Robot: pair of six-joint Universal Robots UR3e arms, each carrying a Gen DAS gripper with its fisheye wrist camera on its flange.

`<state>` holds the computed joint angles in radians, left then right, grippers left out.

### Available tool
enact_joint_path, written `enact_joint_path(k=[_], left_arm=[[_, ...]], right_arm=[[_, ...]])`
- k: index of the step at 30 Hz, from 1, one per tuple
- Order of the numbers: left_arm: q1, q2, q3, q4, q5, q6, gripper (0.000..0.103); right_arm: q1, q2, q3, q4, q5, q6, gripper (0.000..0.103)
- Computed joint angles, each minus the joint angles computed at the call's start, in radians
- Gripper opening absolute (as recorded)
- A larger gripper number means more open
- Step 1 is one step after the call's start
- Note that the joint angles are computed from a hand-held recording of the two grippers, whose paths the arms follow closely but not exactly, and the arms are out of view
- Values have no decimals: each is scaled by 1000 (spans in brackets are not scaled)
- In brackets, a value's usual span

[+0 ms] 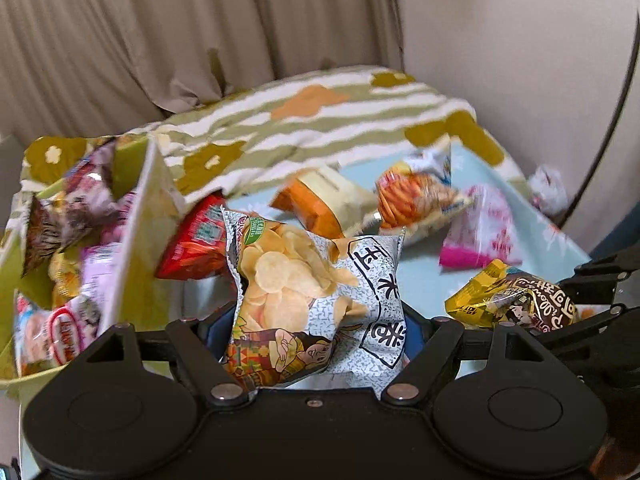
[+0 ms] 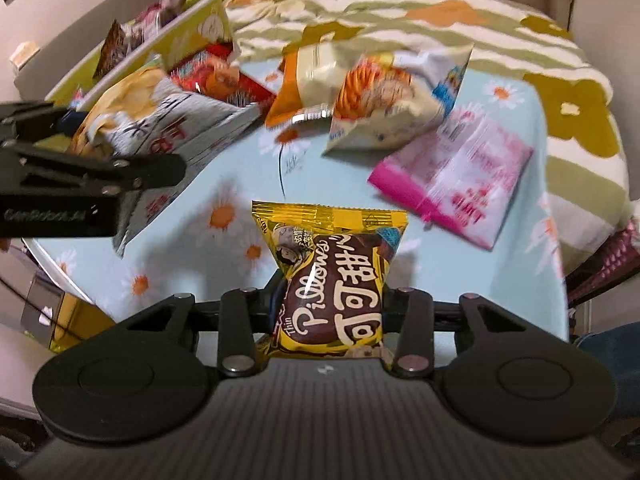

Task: Organize snacks
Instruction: 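Grasp the potato chip bag with the left tool while the right tool grasps the yellow Pillows bag, then carry both bags over the yellow box and release them inside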

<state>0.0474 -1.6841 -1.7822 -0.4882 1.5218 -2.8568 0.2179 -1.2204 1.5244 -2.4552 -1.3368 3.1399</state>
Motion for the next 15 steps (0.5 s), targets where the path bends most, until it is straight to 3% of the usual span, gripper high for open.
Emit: enact_joint_path(k=[9, 15], left_arm=[[104, 190, -16, -52, 11, -90, 82], [243, 254, 1, -73, -19, -76, 82]], right_arm=[[33, 6, -183, 51, 20, 18, 56], [104, 152, -489, 117, 14, 45, 56]])
